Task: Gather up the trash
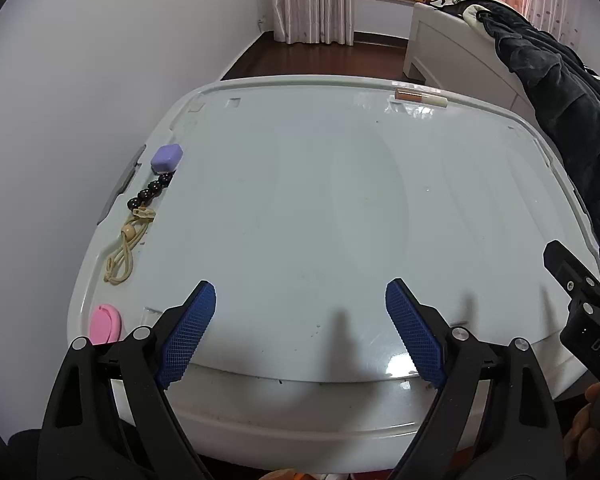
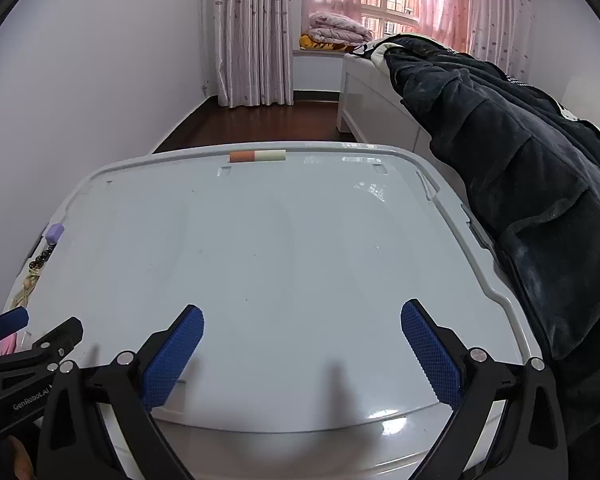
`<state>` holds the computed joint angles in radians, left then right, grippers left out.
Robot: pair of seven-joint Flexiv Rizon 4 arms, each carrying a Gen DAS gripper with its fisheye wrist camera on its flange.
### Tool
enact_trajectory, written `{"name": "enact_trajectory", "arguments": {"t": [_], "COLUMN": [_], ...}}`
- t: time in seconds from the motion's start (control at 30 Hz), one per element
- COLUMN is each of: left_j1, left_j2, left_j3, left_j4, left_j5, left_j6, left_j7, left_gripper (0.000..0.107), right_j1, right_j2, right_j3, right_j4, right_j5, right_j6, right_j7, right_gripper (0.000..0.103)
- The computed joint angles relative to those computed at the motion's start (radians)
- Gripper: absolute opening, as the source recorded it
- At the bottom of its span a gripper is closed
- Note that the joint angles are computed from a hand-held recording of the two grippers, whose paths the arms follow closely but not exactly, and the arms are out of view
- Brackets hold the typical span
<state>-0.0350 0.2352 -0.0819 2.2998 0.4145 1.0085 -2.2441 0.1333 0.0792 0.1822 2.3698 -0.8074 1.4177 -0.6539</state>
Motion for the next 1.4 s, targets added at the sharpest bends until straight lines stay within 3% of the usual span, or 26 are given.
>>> {"name": "enact_trajectory", "arguments": {"t": [1.4], "left_j1": [-0.020], "left_j2": [-0.027], "left_j3": [0.009], "left_j4": [-0.013], "left_j5": [-0.005], "left_j6": [-0.022], "left_j7": [0.020], "left_gripper": [0.085], "right_j1": [0.004], "right_j2": [0.002], "right_j3": [0.001], "right_j4": [0.002], "right_j5": [0.041], "right_j6": [-0.018], "right_j7": [-0.018], "right_gripper": [0.098]}}
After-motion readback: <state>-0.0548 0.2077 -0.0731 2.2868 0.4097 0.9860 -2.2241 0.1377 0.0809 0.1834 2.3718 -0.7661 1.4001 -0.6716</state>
